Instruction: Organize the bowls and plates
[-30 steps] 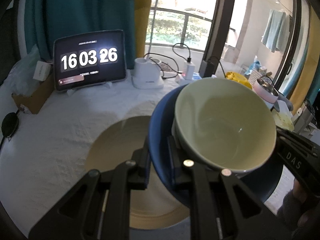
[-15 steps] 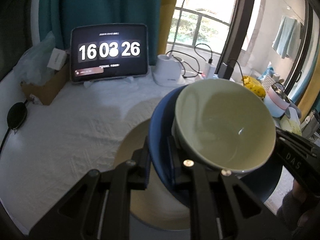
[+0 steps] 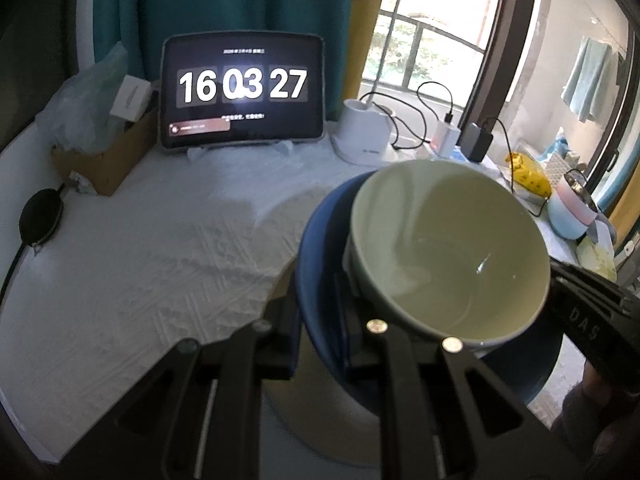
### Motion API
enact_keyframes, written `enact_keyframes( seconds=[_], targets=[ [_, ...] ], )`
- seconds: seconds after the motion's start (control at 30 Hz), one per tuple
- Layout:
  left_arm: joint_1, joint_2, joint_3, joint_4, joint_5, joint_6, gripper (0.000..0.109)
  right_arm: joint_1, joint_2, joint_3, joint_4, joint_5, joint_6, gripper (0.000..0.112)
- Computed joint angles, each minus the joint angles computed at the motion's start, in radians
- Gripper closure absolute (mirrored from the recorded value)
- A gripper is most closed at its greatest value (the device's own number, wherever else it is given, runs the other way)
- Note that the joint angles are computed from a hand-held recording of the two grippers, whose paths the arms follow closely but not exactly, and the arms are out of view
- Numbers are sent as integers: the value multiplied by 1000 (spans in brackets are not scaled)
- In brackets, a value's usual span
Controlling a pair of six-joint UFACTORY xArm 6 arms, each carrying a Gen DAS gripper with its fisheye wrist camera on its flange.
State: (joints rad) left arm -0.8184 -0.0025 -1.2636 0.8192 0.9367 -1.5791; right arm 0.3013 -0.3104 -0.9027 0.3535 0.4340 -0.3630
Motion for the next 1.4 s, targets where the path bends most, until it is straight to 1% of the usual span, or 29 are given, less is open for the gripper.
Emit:
enact_keyframes(
  seconds=[0.13, 0.43, 0.57, 0.67, 0.73, 0.9, 0.97, 1.03, 1.07, 1.13, 1.17, 1.23, 1.3, 1.4],
  targets=[
    [0, 4, -11, -1, 22, 13, 95, 4, 13, -7, 27, 5, -14, 101],
    [3, 11, -15, 7, 29, 22, 95, 6, 29, -12, 48, 1, -27, 101],
    [-4, 22, -31, 7, 58, 20, 95, 7, 28, -9, 49, -4, -33, 99],
    [-12, 27, -41, 12, 86, 26, 91, 5, 30, -12, 47, -2, -35, 99],
    [-11, 27, -41, 7, 87, 32, 91, 1, 33, -18, 57, 8, -43, 99],
    [-14, 30, -47, 1, 101, 37, 91, -10, 34, -25, 57, 28, -33, 91],
    [-18, 31, -49, 4, 112, 37, 89, -14, 33, -26, 54, 37, -31, 86],
    [-22, 31, -50, 6, 130, 29, 83, -16, 30, -23, 50, 38, -28, 83],
    [-22, 27, -47, 3, 129, 26, 82, -18, 29, -22, 49, 38, -29, 81],
    [-23, 23, -44, 2, 139, 19, 75, -19, 24, -16, 40, 34, -27, 78],
    [-27, 22, -45, 4, 153, 13, 73, -19, 22, -13, 33, 31, -21, 76],
    [-33, 19, -46, 7, 177, 3, 65, -21, 14, -4, 21, 19, -8, 73],
    [-37, 14, -43, 8, 186, -5, 64, -23, 4, 4, 10, 8, 0, 72],
    [-47, 6, -40, 20, 200, -18, 63, -26, -6, 10, 21, 15, -19, 70]
  ],
)
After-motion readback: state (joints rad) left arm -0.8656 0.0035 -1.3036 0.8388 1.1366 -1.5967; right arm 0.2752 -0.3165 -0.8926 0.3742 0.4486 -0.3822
